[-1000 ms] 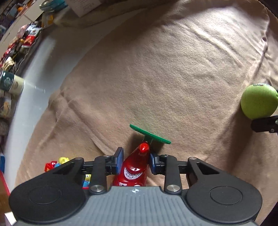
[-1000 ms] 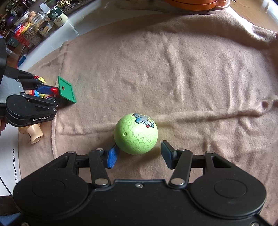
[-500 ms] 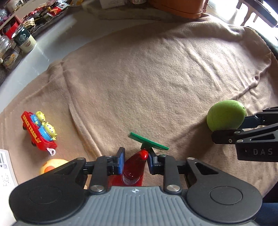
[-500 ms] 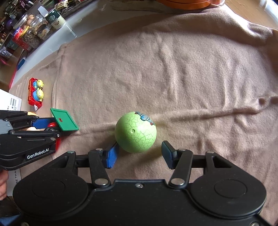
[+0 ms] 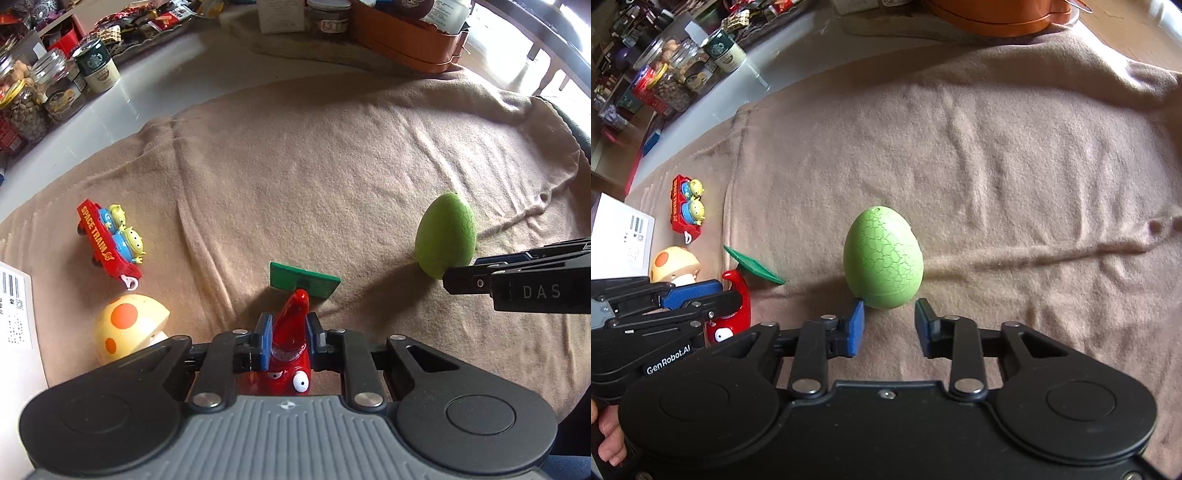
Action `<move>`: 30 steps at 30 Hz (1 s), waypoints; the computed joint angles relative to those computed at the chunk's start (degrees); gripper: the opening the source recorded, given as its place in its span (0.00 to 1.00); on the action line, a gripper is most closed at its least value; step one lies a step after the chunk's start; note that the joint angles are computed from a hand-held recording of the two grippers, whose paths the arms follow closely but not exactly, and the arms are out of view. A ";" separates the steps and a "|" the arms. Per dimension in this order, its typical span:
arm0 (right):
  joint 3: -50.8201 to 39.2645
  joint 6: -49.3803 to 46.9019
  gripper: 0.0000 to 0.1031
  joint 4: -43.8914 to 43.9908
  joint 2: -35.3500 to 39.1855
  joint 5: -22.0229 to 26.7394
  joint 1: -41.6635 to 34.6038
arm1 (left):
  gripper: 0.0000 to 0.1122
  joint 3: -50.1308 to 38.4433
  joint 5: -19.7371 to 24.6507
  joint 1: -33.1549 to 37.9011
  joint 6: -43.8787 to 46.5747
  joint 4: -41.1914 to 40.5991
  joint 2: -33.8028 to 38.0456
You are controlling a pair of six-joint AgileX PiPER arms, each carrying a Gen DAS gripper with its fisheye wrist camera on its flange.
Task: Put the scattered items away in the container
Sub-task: 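Close the left gripper on the red chili pepper while the right tool closes on the egg, then lift the chili pepper with the left gripper while the right tool lifts the green egg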
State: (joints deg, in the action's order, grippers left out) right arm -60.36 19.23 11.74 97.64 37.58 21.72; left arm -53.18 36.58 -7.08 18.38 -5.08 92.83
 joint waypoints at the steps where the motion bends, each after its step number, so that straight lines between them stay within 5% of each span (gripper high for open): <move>1: 0.04 1.16 0.49 -1.58 -0.09 -0.32 0.21 | 0.19 -0.13 -0.06 0.28 0.37 -0.55 0.49; 15: -1.52 6.24 0.55 -6.79 2.96 -8.26 2.40 | 0.29 0.10 -1.91 -0.35 -0.65 0.22 5.08; 22: -5.20 7.67 0.48 -6.84 6.70 -4.79 3.94 | 0.29 0.98 -2.10 0.00 0.14 -0.63 4.92; 30: -3.52 5.43 0.48 -3.19 1.81 -4.86 2.35 | 0.28 2.83 -2.05 1.10 1.90 -3.07 1.54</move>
